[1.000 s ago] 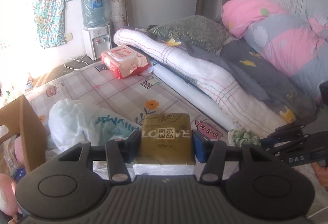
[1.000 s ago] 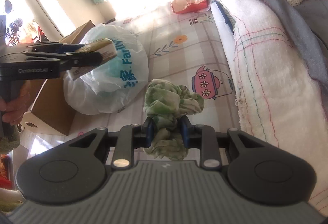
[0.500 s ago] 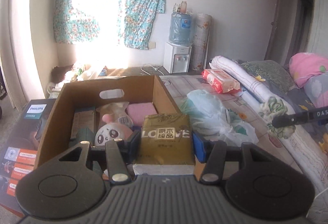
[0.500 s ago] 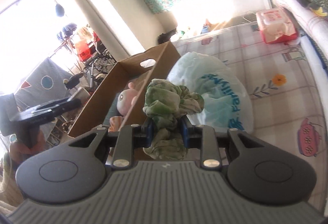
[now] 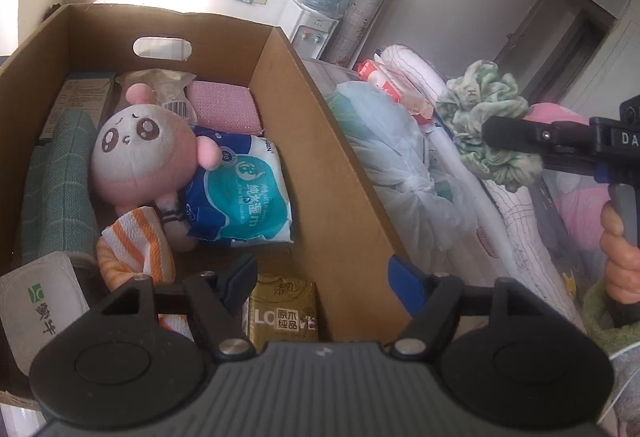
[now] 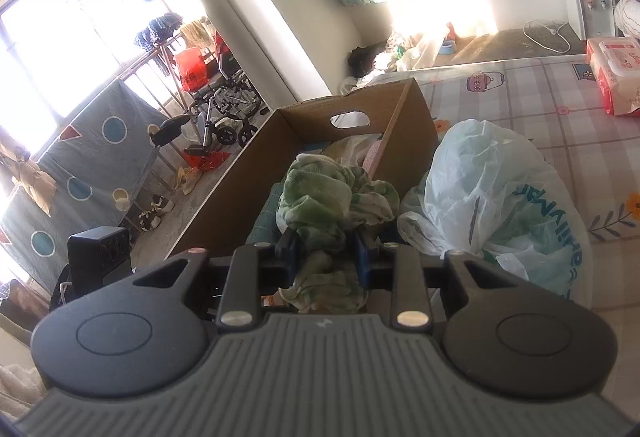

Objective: Organize soft objects
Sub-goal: 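Carry the green scrunchie into the cardboard box and open the right tool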

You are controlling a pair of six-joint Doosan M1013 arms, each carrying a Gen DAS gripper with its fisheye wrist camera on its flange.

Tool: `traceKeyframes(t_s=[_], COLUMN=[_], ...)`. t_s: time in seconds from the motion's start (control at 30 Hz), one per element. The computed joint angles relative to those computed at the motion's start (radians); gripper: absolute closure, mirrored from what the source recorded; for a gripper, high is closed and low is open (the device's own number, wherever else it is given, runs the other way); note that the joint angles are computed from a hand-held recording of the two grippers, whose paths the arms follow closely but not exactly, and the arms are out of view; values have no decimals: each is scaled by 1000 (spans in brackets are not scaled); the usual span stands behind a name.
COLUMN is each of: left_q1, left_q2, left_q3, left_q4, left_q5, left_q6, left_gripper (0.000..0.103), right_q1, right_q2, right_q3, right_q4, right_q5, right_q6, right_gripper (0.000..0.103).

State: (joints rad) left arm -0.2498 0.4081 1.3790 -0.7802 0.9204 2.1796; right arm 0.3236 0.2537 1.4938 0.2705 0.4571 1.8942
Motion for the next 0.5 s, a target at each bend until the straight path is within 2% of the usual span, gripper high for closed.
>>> traceKeyframes(t_s=[0.17, 0.23, 0.37, 0.5], left_q1=[18, 28, 49, 58], left_q2=[-19, -35, -85, -140], left_q3=[16, 31, 80, 141], left_q4=[-5, -15, -34, 5], left_q5=[-22, -43, -120, -221], left_q6=[-19, -22, -22, -49], left_gripper=[29, 24, 17, 13], right_q1=[-2, 5, 32, 68], right_q2=[36, 62, 134, 217], right_q3=[-57, -101, -215, -337], right_q4=[87, 117, 103, 31], right_q5=[64, 111, 236, 356], right_q6=[-95, -154, -240, -269], right_gripper=[76, 75, 73, 69])
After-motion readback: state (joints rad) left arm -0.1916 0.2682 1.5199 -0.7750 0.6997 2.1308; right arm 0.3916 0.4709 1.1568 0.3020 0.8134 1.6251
